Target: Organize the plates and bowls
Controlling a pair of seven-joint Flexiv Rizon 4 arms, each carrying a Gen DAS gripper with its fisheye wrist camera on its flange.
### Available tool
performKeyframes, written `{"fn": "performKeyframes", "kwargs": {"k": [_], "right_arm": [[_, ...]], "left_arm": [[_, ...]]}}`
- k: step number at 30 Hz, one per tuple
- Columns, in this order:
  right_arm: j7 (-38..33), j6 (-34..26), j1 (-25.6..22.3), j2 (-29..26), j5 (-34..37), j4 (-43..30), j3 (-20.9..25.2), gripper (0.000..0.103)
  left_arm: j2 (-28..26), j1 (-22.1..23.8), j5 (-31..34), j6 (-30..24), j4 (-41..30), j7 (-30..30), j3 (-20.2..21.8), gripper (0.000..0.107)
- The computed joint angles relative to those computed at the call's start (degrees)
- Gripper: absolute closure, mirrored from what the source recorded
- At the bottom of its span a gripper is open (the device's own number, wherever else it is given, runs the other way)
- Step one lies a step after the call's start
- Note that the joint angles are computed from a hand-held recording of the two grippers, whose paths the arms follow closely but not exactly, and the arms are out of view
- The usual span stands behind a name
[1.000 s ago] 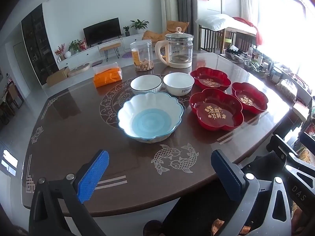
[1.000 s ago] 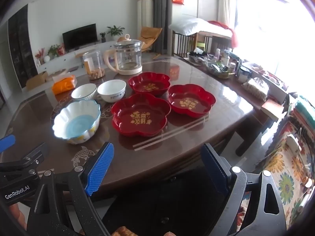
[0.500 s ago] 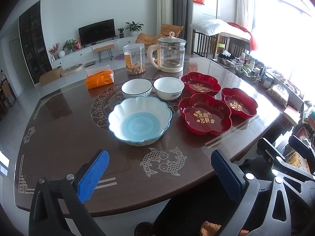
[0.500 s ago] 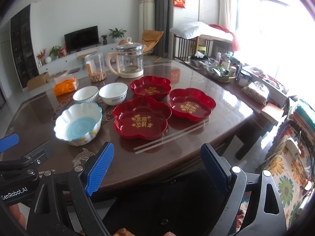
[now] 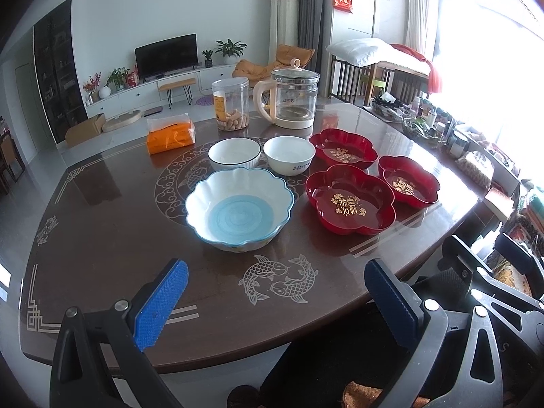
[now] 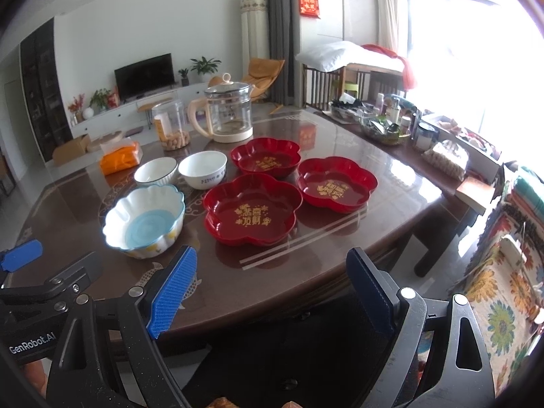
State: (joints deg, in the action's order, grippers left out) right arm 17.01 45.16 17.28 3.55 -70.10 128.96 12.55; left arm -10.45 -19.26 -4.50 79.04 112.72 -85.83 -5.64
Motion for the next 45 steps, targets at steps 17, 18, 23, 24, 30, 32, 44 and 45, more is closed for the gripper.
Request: {"fn": "performKeyframes", "kwargs": {"k": [17,18,23,24,30,32,44,45], "right_arm": [[1.8,0.6,-0.4,0.4,-1.2,0.8,-0.1,0.011],[1.9,0.6,-0.4,0.6,-1.3,0.9,0.0,0.011],[2.2,0.6,-0.5,0.8,-1.4,1.1,0.1,0.011],[2.2,0.7,-0.6,0.8,-1.4,1.1,0.1,0.011],[2.7,0.6,-0.6,1.2,-1.8,1.2,0.2,0.011],[2.9,0.4,-0.6,1.4,-2.0,1.2,0.3,0.011],[3.6,-0.5,-0.2,2.3,-3.1,1.4,1.0,0.011],[3.7,-0.7,-0.2,2.4,-3.2,1.4,1.1,0.011]], "left_arm": [[0.6,-0.1,0.0,0.1,0.8,-0.5,0.0,0.004],[0.6,-0.2,0.1,0.2,0.8,-0.6,0.0,0.004],[0.8,0.0,-0.3,-0.2,1.0,-0.5,-0.2,0.004],[0.9,0.0,-0.4,-0.2,1.1,-0.4,-0.3,0.004],[1.3,0.1,-0.5,0.5,1.6,-0.3,-0.3,0.004],[1.4,0.2,-1.0,0.8,1.9,0.1,-0.4,0.004],[3.2,0.5,-2.7,2.8,4.1,1.0,-0.6,0.004],[3.4,0.6,-2.9,2.9,4.3,1.0,-0.6,0.004]]}}
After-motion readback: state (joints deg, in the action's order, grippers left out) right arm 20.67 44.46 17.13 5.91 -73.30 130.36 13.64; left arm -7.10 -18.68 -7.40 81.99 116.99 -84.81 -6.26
